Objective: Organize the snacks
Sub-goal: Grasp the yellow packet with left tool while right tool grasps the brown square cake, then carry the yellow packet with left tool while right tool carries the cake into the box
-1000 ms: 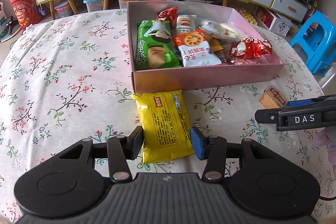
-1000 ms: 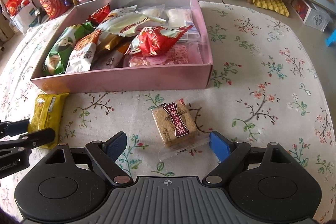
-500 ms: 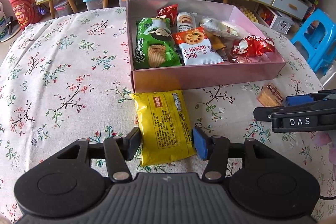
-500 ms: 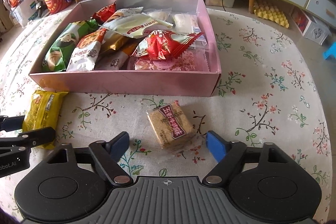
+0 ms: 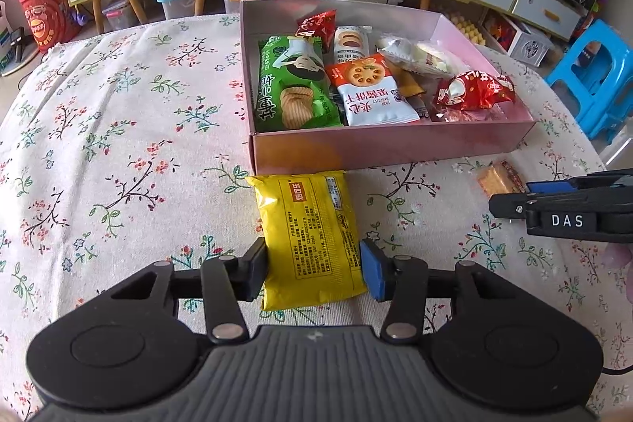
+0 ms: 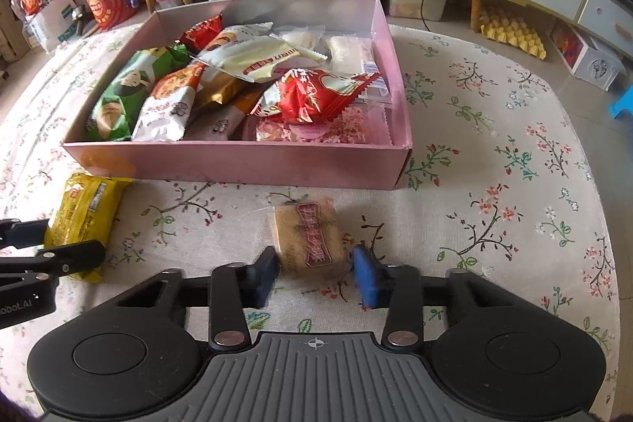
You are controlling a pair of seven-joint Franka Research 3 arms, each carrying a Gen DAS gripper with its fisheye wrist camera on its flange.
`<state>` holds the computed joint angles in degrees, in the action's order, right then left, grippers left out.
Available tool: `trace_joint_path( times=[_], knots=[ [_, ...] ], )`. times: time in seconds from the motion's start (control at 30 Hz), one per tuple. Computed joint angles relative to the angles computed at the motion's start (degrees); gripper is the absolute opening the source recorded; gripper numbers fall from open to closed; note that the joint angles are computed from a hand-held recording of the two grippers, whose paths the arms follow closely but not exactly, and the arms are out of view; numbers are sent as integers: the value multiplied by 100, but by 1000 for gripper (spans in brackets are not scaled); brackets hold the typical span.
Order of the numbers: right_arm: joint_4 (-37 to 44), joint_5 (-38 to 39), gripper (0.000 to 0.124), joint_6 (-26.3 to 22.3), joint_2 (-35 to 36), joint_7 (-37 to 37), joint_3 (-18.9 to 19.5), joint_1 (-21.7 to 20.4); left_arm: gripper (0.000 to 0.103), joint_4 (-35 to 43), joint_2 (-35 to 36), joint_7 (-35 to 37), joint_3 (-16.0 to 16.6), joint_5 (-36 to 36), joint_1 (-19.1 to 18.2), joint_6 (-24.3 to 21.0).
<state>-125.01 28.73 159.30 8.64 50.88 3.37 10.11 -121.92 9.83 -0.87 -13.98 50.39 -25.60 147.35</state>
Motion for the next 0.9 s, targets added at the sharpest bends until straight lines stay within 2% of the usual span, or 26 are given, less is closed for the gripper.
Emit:
trace_joint_path(
  times=[0.23,0.5,0.7,0.9],
  knots=[
    [60,286,38,-249,-74,-143,0,-68,45,-122,-146,-39,-21,-65,31,91],
    [120,851,38,-770,-273,-545,-20,-144,45,-364,-429,-229,-70,30,116,249],
    [108,1245,38,-1124,-511,-879,-71,-118,45,-538,-647,-350,-135,93,200,327],
    [162,1681,38,-1282,-683,-1146,-113,-41,45,-599,-799,-618,-192,319,267,407]
  ],
)
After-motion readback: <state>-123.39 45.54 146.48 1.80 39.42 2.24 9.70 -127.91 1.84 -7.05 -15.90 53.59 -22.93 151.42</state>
